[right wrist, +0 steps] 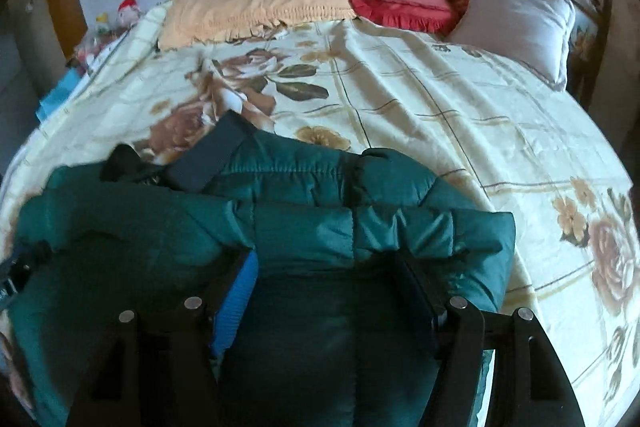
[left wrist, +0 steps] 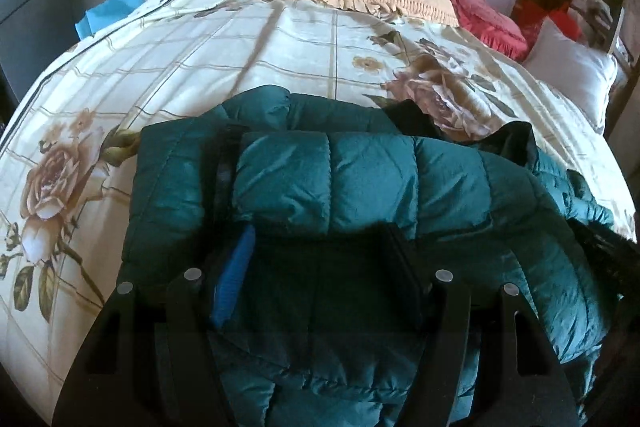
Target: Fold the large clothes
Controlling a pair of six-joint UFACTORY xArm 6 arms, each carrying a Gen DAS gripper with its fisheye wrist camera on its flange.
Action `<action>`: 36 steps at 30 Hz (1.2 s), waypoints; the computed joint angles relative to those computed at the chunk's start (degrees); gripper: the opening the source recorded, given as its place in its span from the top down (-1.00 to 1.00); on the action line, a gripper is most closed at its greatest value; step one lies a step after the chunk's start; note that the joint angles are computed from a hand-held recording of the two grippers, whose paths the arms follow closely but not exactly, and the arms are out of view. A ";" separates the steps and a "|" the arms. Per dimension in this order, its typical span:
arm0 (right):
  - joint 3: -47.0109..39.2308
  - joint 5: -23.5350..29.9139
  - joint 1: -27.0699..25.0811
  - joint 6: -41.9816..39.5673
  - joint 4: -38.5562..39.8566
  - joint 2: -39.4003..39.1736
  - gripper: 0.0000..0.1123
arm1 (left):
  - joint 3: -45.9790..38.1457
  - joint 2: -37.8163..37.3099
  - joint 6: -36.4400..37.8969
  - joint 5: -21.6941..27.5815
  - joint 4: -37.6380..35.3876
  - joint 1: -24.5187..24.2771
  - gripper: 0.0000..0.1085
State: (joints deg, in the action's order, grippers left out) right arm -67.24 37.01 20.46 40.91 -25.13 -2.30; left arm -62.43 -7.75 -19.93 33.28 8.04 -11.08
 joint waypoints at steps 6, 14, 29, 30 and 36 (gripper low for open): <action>5.17 -1.66 2.05 -3.22 3.20 -8.59 -0.18 | 1.63 -1.02 1.02 -1.52 -0.61 -0.05 -0.20; 14.35 3.38 5.82 -1.48 -5.33 -16.14 -0.18 | 3.47 -2.16 -1.03 -3.15 1.86 -0.25 -0.20; 17.70 6.82 6.66 0.73 -5.80 -21.53 -0.18 | 14.73 -16.96 1.33 -2.51 2.04 -0.29 -0.20; 17.27 7.56 6.34 -0.20 -4.67 -20.14 -0.18 | 15.20 -17.58 1.70 -1.80 1.96 -0.45 -0.20; 20.61 4.67 4.95 0.43 -0.17 -24.48 -0.18 | 18.73 -23.15 2.59 -0.24 2.51 -1.02 -0.20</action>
